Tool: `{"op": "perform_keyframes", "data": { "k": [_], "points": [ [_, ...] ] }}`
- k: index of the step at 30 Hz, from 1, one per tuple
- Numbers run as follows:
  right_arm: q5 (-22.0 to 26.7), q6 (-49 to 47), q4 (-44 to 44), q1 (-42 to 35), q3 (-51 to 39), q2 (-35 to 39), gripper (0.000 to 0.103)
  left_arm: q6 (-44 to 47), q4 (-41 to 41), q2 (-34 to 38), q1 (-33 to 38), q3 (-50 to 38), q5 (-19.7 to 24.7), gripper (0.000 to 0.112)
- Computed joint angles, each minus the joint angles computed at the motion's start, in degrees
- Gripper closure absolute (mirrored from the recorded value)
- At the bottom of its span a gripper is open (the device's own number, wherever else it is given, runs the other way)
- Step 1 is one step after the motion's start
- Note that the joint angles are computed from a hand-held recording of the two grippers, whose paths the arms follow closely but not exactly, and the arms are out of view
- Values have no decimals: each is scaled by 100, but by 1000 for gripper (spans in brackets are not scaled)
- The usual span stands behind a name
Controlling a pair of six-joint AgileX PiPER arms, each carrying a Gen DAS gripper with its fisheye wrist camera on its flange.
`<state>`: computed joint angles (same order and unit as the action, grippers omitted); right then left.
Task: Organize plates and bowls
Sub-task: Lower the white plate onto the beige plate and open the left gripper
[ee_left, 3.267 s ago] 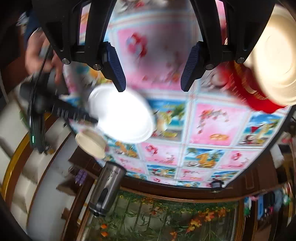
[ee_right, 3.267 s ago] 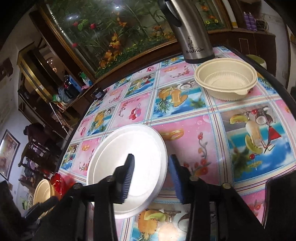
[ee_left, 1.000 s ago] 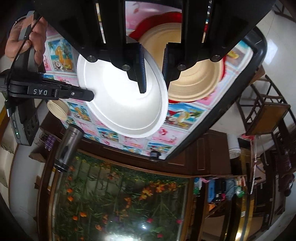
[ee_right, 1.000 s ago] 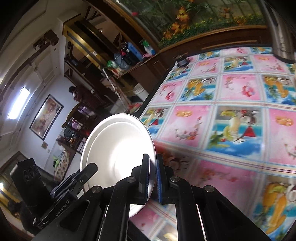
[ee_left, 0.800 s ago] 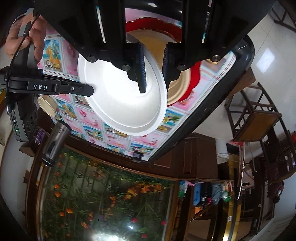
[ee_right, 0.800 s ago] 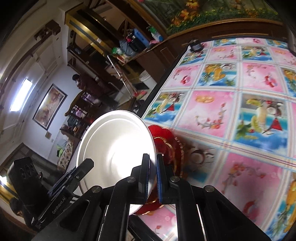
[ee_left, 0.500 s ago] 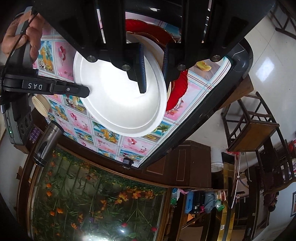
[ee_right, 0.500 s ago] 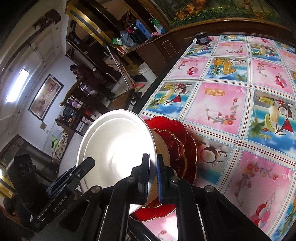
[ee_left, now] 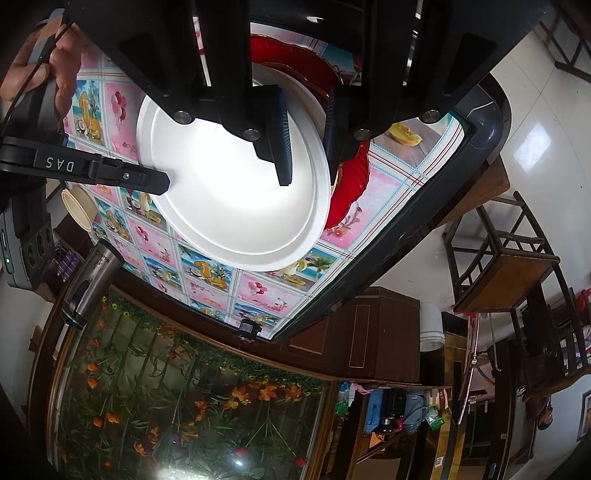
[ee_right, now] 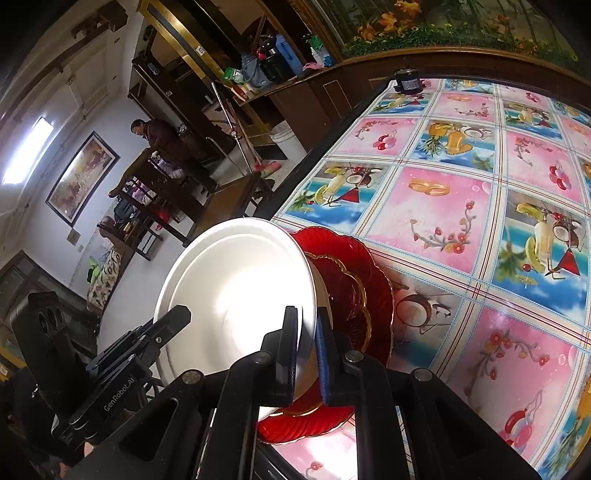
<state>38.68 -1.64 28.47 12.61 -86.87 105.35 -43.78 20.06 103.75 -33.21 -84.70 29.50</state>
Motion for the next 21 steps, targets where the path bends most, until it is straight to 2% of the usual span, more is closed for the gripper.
{"op": "perform_keyframes", "data": {
  "k": [4, 7, 8, 10, 11, 12, 21],
  "points": [
    [58, -74, 65, -29, -21, -3, 91, 60, -67, 26, -7, -82, 79, 97],
    [37, -91, 35, -33, -14, -39, 86, 55, -95, -10, 9, -78, 79, 96],
    [9, -79, 10, -31, 13, -77, 84, 57, -117, -33, 30, -48, 42, 91],
    [-41, -164, 77, -53, 82, -154, 81, -57, -46, -102, 49, 53, -76, 72],
    [-73, -149, 41, -51, 114, -198, 80, -184, 82, -138, 39, 99, -113, 59],
    [-106, -129, -6, -46, 144, -240, 80, -333, 235, -174, 24, 145, -155, 56],
    [-340, -664, 671, -426, 777, -831, 79, -856, 796, -501, -161, 258, -223, 56]
  ]
}}
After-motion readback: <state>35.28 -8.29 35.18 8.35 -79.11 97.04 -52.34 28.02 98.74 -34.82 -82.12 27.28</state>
